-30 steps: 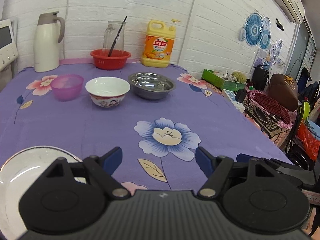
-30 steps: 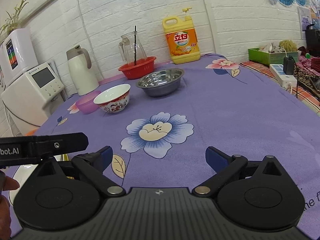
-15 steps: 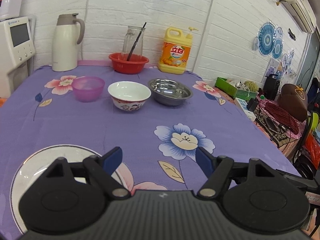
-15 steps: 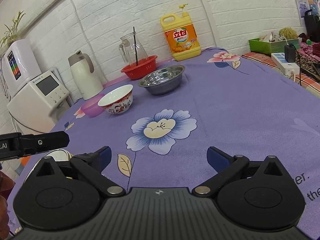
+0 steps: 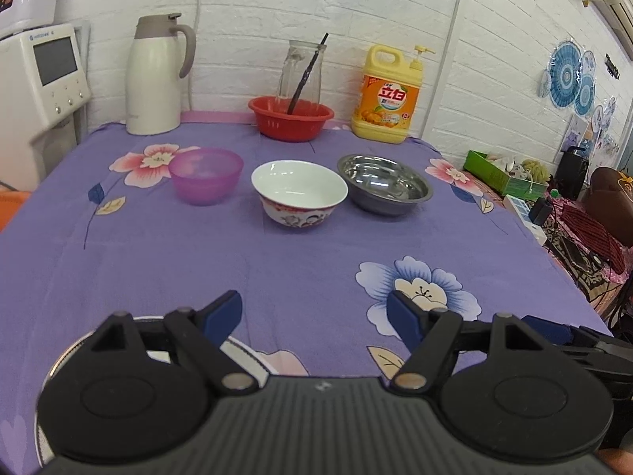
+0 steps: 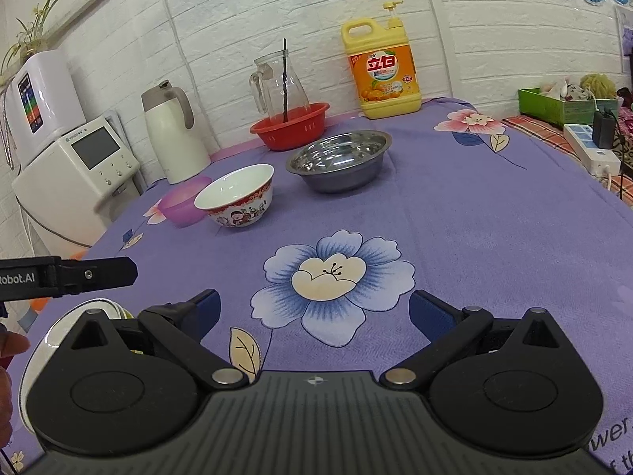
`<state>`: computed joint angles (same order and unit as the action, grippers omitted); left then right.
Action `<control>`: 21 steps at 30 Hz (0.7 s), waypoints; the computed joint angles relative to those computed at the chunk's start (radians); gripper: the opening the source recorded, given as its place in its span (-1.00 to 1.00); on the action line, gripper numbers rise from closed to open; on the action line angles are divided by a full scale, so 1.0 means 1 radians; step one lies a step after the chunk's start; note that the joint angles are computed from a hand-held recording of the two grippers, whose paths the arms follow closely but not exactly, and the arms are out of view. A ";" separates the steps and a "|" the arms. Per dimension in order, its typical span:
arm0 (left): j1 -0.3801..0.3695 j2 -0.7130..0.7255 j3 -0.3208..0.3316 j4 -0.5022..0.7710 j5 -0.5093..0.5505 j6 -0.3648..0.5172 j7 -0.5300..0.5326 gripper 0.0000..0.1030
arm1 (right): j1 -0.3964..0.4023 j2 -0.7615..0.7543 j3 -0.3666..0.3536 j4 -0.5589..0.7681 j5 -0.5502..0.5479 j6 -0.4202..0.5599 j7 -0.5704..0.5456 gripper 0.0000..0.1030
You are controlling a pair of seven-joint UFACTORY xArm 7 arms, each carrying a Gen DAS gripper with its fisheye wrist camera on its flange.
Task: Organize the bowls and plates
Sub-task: 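Lift the three-plate stack with the left tool and move it aside, then move the right tool to the steel bowl rim while the left tool holds the plates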
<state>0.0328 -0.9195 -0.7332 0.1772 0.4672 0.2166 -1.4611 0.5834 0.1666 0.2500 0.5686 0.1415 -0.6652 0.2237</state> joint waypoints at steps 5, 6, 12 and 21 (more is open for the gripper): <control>0.042 0.030 -0.011 0.019 0.006 -0.016 0.000 0.44 | -0.019 0.007 -0.004 0.008 -0.035 0.023 0.018 1.00; 0.046 0.032 -0.013 0.021 0.008 -0.019 0.002 0.44 | -0.015 0.008 -0.007 0.011 -0.025 0.025 0.008 1.00; 0.054 0.049 -0.004 0.021 0.010 -0.031 0.024 0.44 | -0.005 0.004 -0.021 0.033 0.016 0.047 -0.056 1.00; 0.082 0.017 0.028 -0.036 -0.024 -0.131 0.064 0.44 | 0.111 0.107 -0.180 0.360 0.257 0.281 -0.472 1.00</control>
